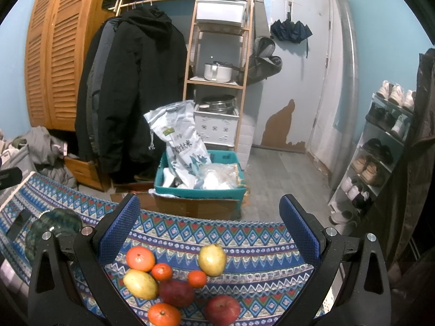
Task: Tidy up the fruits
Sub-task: 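Move the left tool to the green pear while the right tool approaches the large red apple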
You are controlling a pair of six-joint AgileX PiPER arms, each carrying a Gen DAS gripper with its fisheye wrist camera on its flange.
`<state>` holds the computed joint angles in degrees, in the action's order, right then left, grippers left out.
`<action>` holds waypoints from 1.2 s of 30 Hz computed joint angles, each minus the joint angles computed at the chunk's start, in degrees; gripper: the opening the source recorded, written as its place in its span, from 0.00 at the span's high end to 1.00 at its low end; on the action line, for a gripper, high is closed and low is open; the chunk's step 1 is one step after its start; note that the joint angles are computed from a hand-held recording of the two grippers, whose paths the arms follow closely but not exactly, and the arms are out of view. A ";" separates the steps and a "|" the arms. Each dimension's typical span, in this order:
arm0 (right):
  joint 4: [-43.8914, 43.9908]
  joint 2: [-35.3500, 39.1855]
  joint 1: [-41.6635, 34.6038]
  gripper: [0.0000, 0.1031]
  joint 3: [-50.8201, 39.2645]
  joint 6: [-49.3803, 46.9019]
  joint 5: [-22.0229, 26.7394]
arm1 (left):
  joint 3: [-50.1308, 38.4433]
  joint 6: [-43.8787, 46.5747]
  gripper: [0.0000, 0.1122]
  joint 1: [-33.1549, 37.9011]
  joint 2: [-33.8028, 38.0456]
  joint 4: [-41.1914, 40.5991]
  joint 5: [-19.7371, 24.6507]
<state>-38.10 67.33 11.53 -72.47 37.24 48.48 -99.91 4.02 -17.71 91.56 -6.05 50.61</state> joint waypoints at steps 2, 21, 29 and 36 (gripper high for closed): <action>-0.01 -0.01 -0.05 0.03 0.05 -0.03 0.00 | 0.07 -0.16 0.09 -0.29 -0.11 0.10 0.08; 6.63 -0.10 -6.58 0.03 3.57 -5.70 0.70 | 5.03 0.39 0.09 -4.56 3.56 1.06 -1.41; 12.47 0.56 -11.21 0.03 5.56 -10.24 0.87 | 6.32 1.85 0.09 -5.68 5.94 -0.23 -0.39; 19.60 2.11 -16.20 0.03 8.68 -16.00 -0.05 | 8.01 1.49 0.09 -7.10 8.96 0.25 -0.94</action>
<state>-18.51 69.44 -4.67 -63.79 21.23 48.43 -91.90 5.52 -24.81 100.52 -5.79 49.68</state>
